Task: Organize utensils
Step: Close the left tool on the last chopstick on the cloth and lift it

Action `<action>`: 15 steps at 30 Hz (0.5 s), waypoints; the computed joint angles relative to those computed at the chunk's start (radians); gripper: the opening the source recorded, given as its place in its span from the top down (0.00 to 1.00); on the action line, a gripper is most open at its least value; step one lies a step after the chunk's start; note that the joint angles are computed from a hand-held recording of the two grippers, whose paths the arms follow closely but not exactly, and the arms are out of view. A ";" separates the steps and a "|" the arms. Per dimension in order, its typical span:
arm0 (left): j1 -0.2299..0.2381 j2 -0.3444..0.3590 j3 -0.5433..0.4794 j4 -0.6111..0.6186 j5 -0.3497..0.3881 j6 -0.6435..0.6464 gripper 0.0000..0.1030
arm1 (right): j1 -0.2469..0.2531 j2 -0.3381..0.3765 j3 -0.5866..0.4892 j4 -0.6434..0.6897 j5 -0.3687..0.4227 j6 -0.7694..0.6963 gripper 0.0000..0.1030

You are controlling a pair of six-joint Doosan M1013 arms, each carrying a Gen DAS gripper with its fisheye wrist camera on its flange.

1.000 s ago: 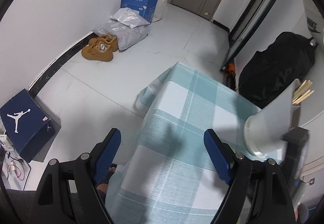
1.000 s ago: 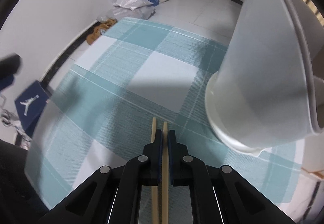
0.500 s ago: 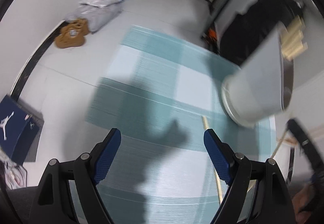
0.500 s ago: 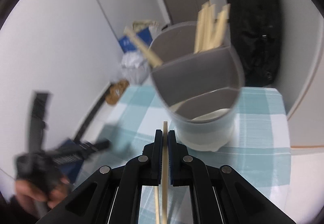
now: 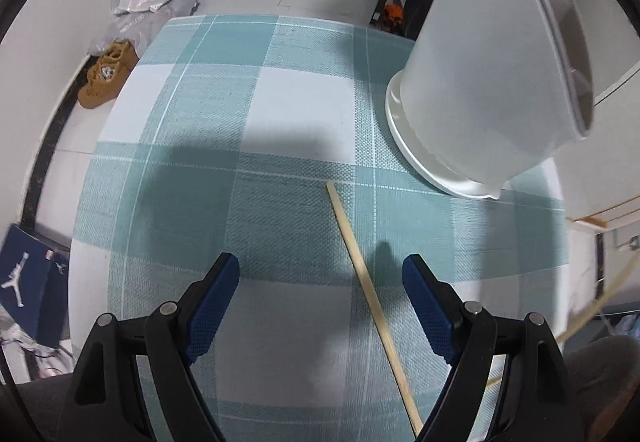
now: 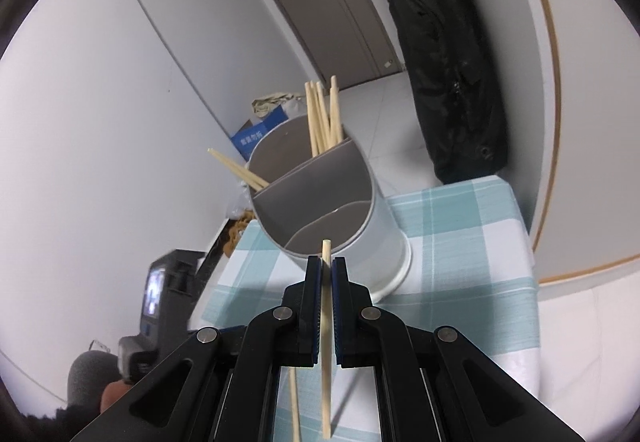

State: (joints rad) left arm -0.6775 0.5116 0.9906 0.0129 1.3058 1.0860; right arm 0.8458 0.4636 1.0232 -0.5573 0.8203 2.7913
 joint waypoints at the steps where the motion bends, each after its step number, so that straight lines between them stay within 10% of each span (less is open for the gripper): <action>1: -0.008 0.010 -0.016 0.039 0.029 -0.009 0.22 | 0.000 -0.007 0.009 -0.011 -0.009 0.011 0.96; 9: -0.023 0.042 -0.066 0.101 0.101 -0.024 0.45 | -0.007 -0.040 0.059 -0.039 -0.054 0.050 0.96; 15: -0.034 0.060 -0.098 0.092 0.112 -0.061 0.91 | 0.002 -0.046 0.064 -0.081 -0.046 0.058 0.96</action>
